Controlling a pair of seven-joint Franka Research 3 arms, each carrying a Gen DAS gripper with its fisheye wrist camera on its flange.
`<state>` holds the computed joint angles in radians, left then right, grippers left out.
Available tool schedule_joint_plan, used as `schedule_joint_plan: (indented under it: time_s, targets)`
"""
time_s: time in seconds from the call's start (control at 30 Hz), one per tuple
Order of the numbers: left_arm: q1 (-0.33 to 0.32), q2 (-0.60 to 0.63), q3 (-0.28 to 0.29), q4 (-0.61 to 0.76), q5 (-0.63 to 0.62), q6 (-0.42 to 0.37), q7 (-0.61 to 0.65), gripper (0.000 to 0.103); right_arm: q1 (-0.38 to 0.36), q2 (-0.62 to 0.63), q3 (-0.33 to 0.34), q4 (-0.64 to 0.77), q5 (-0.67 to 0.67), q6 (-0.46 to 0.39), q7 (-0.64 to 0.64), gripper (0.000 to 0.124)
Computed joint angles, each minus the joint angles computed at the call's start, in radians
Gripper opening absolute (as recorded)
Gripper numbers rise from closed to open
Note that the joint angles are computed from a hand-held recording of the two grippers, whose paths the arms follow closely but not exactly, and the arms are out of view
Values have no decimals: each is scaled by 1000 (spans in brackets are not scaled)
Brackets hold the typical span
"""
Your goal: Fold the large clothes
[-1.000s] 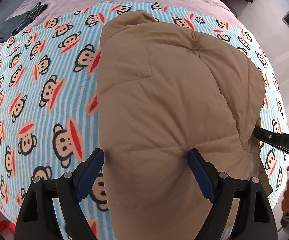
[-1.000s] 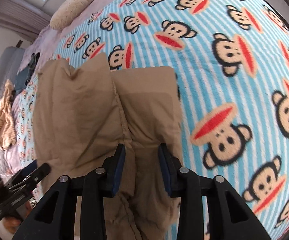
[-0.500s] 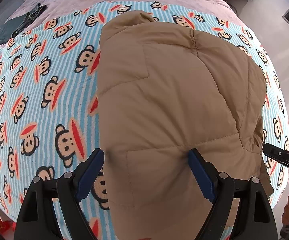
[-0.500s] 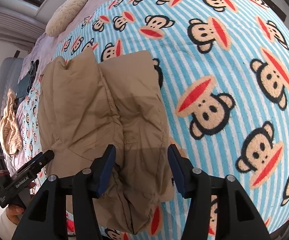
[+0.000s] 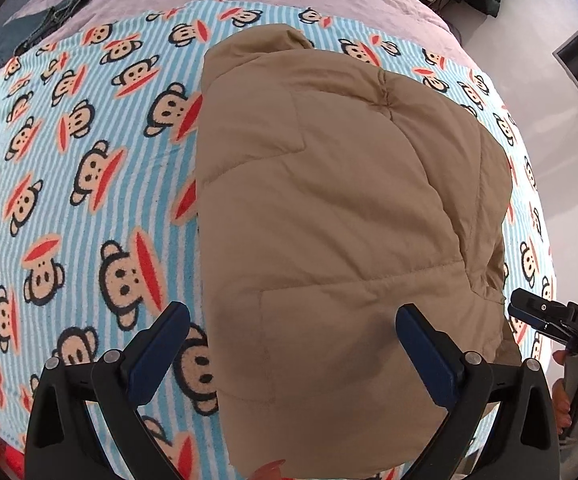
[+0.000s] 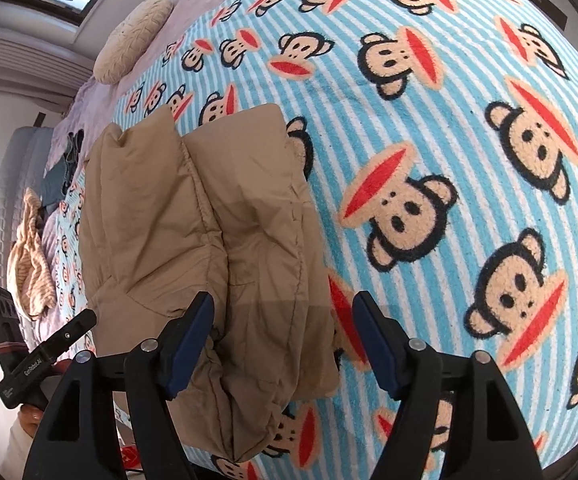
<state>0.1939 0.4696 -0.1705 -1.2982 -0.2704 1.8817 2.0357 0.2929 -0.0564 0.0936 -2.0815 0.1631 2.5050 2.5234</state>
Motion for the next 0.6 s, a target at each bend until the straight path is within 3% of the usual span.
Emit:
schedule_joint_plan:
  time_s: [0.07,0.27,0.47,0.6]
  targets:
    - [2,7,0,9,-1,-11,-2,103,1,-4,-2,-11,19,24,-23,87]
    - [19,35,-9,52,-30,-54,10,103,6,23,-10,-6,148,68,-163,88]
    - [19,73,-7,103,-22,-69,0,103,6,40,-11,-24,182,134,-175,88]
    - [34,132,-19,189,-44,-131,-24,103,-2,45,-19,-30,222,139,-219,88]
